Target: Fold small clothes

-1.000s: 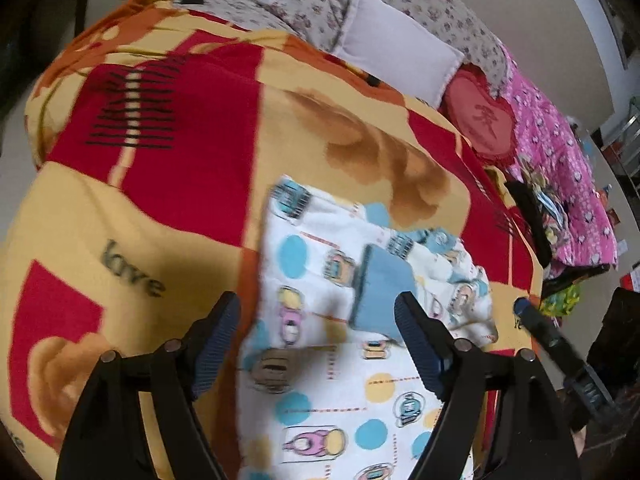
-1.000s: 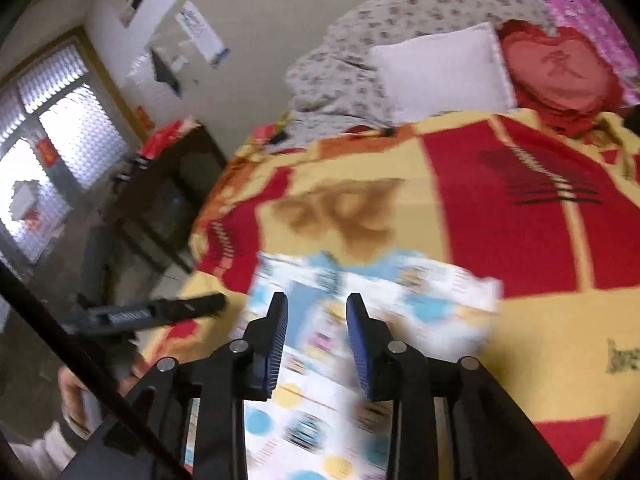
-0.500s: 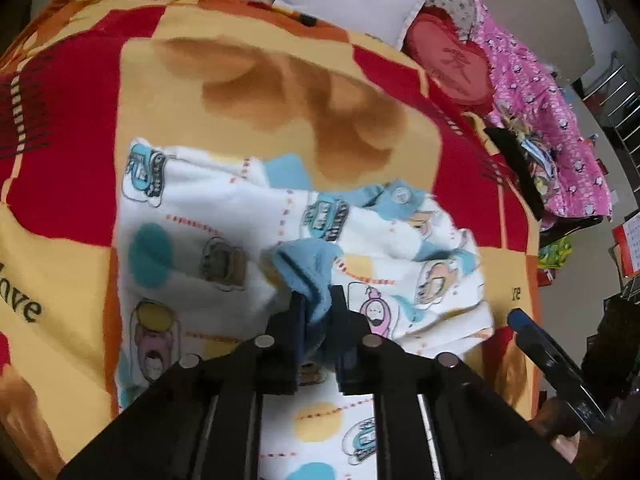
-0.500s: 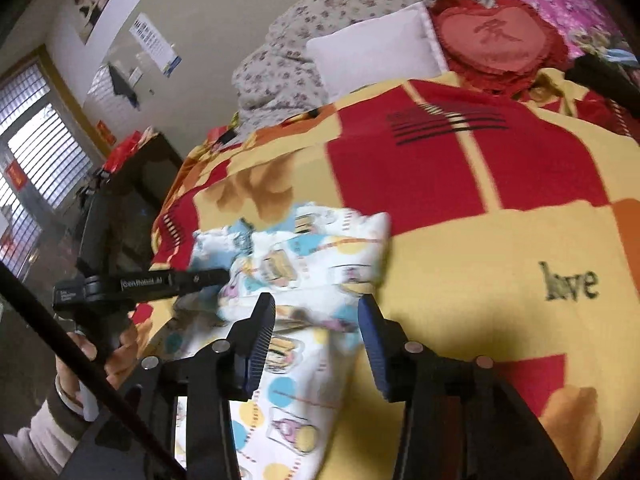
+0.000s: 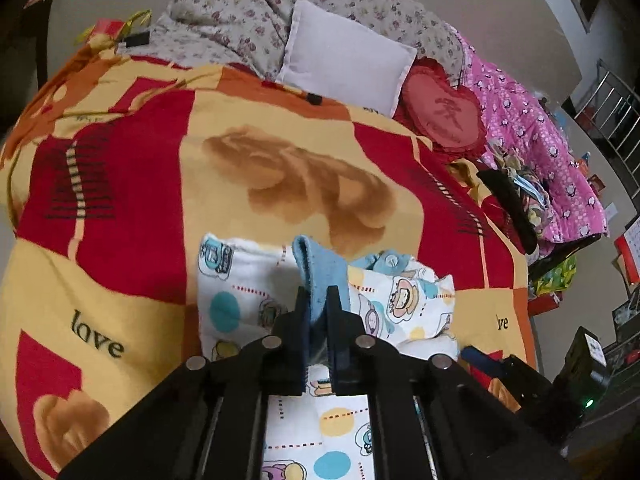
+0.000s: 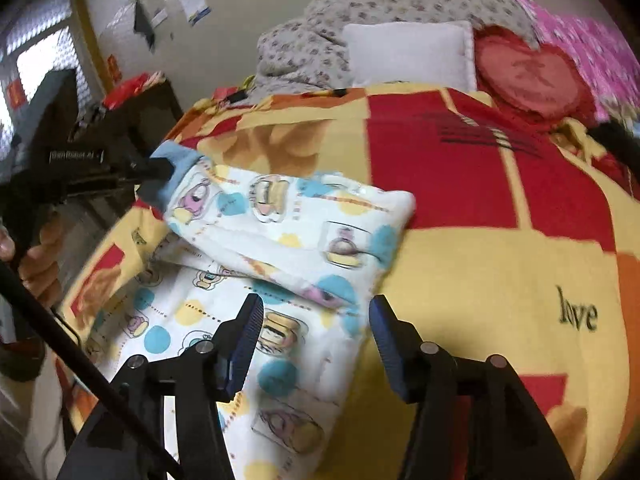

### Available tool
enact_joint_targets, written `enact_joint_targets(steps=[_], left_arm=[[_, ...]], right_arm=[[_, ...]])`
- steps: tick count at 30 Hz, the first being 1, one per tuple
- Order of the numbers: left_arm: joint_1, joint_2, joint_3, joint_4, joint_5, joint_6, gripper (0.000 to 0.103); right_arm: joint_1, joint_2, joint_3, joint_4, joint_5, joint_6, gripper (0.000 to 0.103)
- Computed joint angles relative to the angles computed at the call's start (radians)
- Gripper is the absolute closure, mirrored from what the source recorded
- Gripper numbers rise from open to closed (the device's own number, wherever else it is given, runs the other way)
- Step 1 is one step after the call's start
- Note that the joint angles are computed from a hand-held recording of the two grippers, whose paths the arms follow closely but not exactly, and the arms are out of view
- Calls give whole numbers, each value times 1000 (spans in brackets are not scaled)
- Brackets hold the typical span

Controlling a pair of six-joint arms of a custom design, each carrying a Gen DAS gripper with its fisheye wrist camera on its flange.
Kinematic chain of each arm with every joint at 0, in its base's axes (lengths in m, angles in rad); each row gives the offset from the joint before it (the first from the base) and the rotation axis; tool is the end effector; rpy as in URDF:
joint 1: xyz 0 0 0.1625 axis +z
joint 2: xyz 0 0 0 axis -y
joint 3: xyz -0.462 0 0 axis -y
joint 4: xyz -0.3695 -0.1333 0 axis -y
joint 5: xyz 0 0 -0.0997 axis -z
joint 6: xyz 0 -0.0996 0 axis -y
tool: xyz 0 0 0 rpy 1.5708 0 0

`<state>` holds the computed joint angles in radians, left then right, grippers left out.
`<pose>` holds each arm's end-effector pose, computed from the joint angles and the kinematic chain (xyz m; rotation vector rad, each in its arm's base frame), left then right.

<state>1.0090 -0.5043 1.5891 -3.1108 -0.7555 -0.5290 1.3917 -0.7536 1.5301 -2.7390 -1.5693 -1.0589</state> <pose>-0.1969 -0.6992 0.0415 -0.2065 2.4738 -1.0424 0.0012 -0.7428 0.1657 1.2264 -2.6047 0.4664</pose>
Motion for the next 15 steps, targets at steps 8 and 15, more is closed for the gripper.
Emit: enact_joint_targets(steps=[8, 15], left_arm=[[3, -14, 41, -52, -7, -1, 96], [50, 0, 57, 42, 8, -126, 96]], right_arm=[[14, 17, 8, -99, -26, -52, 94], [1, 14, 18, 56, -67, -79, 93]])
